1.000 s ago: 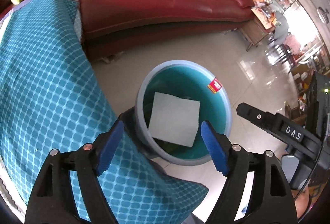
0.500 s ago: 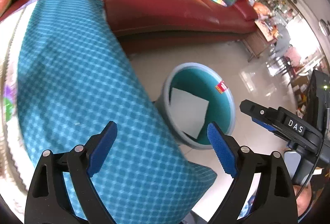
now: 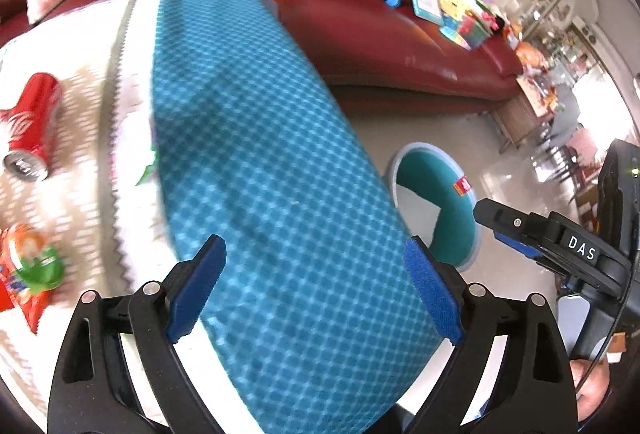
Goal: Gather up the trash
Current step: 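Swing both tools back over the table toward the snack bags, then grasp the light-blue snack bag with the left tool while the right tool grasps the orange chip bag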
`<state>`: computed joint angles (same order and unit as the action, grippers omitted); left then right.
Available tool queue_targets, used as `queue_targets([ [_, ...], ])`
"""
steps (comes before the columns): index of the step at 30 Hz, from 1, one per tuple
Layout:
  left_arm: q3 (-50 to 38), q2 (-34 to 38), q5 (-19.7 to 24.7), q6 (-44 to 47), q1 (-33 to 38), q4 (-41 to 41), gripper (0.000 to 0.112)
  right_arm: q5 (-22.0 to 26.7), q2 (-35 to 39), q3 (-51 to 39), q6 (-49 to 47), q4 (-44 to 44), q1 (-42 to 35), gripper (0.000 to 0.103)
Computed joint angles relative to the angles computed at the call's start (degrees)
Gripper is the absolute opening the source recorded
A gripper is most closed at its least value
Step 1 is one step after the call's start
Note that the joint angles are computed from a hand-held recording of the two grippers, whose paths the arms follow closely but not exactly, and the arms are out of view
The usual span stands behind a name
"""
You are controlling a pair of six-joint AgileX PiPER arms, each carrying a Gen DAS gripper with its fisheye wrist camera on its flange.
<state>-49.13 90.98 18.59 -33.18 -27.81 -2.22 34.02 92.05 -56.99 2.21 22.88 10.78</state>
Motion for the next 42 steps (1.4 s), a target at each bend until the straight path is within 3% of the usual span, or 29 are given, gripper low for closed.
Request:
queue_targets([
  [6,6.97,-8.36,0.54,3.37,5.25,-1.60,0.091,0.99,0.79,-3.05,9.20,-6.50,8.91,0.079],
  [10,12.27,-15.34,1.85,11.72,12.52,-6.88,0.091,2.51,2.54,-6.94,15.51,-11.19,15.30,0.079],
  [15,17.21,-23.04,5.65,26.28,26.04,-15.16,0.092,5.29,6.91,-14.44,21.47,-16.02,23.84,0.079],
  [22,21.22,-29.17,15.82,56.76,53.25,-31.70,0.092,11.24,15.94,-27.66,23.89,-18.31,33.11,0.079],
  [27,20.33,-29.60,22.61,71.12,70.70,-36.47,0.092,16.54,23.05,-38.54,23.44,-18.13,37.74,0.079],
  [33,17.26,-24.52,24.34,82.34,85.55,-39.32,0.092,20.94,29.45,-48.08,22.08,-16.89,40.90,0.079],
  [42,14.84,-13.00,20.03,88.22,91.43,-40.90,0.092,24.23,35.40,-55.08,21.56,-14.66,42.16,0.079],
])
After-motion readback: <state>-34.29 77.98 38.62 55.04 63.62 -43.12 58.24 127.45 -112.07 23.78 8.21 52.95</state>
